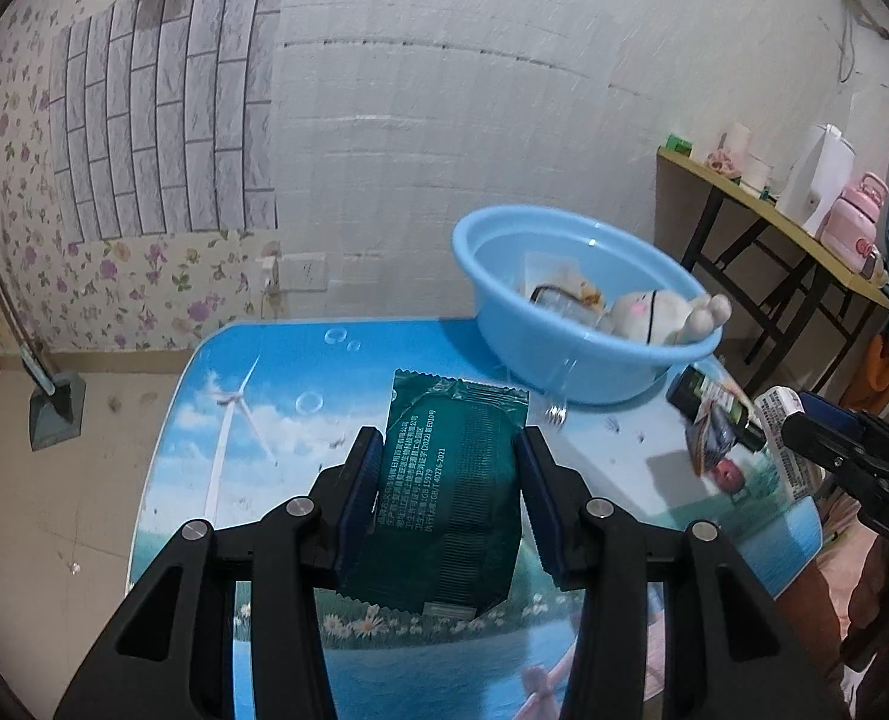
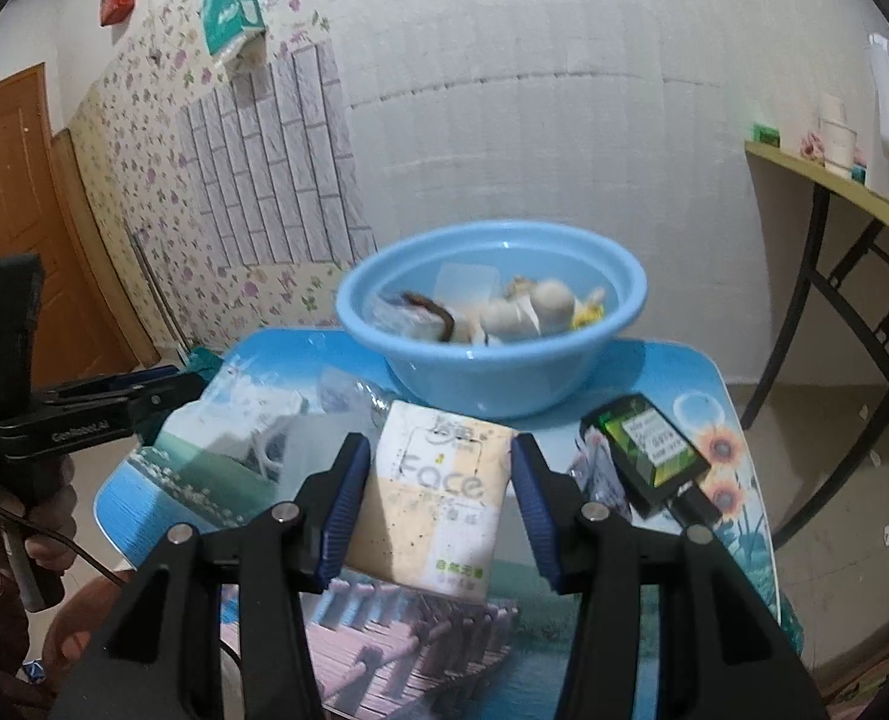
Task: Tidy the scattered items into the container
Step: 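Carry the green packet and tissue pack over the basin with both grippers, then open both grippers to drop the packet and tissue pack into the basin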
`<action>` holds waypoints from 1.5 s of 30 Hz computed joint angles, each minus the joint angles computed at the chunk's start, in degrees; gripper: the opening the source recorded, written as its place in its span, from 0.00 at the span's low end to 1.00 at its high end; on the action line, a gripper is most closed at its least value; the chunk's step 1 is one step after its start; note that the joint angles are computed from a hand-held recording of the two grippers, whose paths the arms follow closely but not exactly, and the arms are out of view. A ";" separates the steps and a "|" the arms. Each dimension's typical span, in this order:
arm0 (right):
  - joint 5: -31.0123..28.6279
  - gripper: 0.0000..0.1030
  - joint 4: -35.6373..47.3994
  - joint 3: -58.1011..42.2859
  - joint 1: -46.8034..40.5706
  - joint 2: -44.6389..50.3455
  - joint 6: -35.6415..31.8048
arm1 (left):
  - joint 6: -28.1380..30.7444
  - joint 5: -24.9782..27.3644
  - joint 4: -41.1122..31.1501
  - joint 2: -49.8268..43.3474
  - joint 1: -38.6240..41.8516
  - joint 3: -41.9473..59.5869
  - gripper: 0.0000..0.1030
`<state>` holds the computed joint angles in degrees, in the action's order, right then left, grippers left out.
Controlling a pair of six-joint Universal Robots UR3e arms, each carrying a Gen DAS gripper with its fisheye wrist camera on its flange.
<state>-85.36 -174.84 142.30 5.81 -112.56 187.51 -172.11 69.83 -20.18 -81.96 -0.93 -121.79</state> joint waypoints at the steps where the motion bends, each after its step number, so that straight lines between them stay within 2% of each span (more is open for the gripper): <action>1: 0.29 0.46 0.06 -0.40 -0.06 -0.33 -0.13 | -0.16 0.25 0.37 -0.50 -0.48 0.68 0.44; 10: 2.10 0.46 0.04 -4.39 -1.55 1.54 -0.94 | -1.68 1.07 0.65 -5.68 -3.59 7.35 0.44; 14: 1.23 0.46 -1.24 -7.87 -1.31 5.22 -1.72 | -2.76 1.22 0.79 -9.39 -5.34 11.83 0.44; 19: 3.65 0.46 -1.89 -10.70 -4.23 7.99 -1.99 | -3.53 2.40 0.83 -14.91 -8.42 18.31 0.44; 25: 5.46 0.46 -2.98 -13.38 -6.63 12.90 -2.97 | -4.23 3.77 -1.76 -22.84 -11.92 28.98 0.44; 36: 8.09 0.46 -5.53 -19.41 -10.48 22.69 -4.68 | -4.18 7.08 -10.87 -39.84 -17.03 51.83 0.44; 39: 8.96 0.46 -5.76 -21.60 -10.78 25.32 -4.71 | -3.83 7.71 -13.48 -42.77 -17.40 55.26 0.44; 45: 9.31 0.45 -6.00 -25.48 -9.59 30.79 -4.65 | -3.89 9.93 -12.85 -44.72 -18.29 56.54 0.45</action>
